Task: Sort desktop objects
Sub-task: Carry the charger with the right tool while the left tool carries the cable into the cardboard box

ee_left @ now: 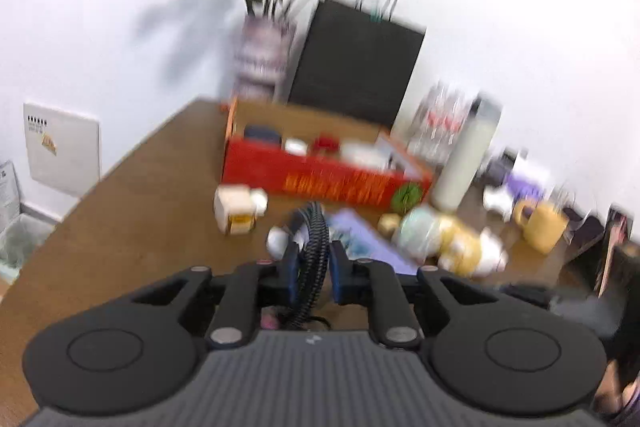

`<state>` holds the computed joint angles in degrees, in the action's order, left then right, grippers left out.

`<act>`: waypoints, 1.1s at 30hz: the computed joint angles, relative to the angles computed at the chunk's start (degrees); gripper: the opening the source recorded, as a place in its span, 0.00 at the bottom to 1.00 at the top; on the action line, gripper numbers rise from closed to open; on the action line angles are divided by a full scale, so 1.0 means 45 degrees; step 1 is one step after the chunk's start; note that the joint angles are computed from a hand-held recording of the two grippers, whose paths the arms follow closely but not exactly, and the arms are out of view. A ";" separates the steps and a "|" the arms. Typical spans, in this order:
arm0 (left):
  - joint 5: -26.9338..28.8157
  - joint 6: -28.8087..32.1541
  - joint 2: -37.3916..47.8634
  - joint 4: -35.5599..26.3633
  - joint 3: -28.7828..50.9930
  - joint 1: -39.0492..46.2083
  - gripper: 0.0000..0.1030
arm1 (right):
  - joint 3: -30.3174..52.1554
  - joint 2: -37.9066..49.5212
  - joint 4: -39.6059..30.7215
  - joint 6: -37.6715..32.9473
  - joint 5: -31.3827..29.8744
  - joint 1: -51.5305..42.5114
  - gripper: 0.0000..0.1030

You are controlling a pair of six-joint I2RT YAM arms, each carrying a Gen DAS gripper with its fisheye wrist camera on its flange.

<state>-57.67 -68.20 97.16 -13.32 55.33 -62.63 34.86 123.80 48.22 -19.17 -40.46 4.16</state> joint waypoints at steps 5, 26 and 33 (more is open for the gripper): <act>-0.0721 0.0490 -0.0635 0.1964 -0.0871 -0.0149 0.10 | -0.0691 -0.0408 0.1173 0.0244 -0.0213 -0.0035 0.54; 0.1266 -0.3467 0.3003 -0.2602 0.1130 0.0390 0.12 | -0.1389 0.1612 0.2726 -0.1096 0.1393 -0.0402 0.53; -0.0976 -0.3813 0.2759 -0.4070 0.2221 -0.0676 0.10 | -0.1991 0.1373 0.4028 -0.1040 0.1073 -0.0471 0.52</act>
<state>-62.06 -85.36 109.58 -31.64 65.33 -65.67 25.90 129.98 66.34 -23.85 -35.63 2.04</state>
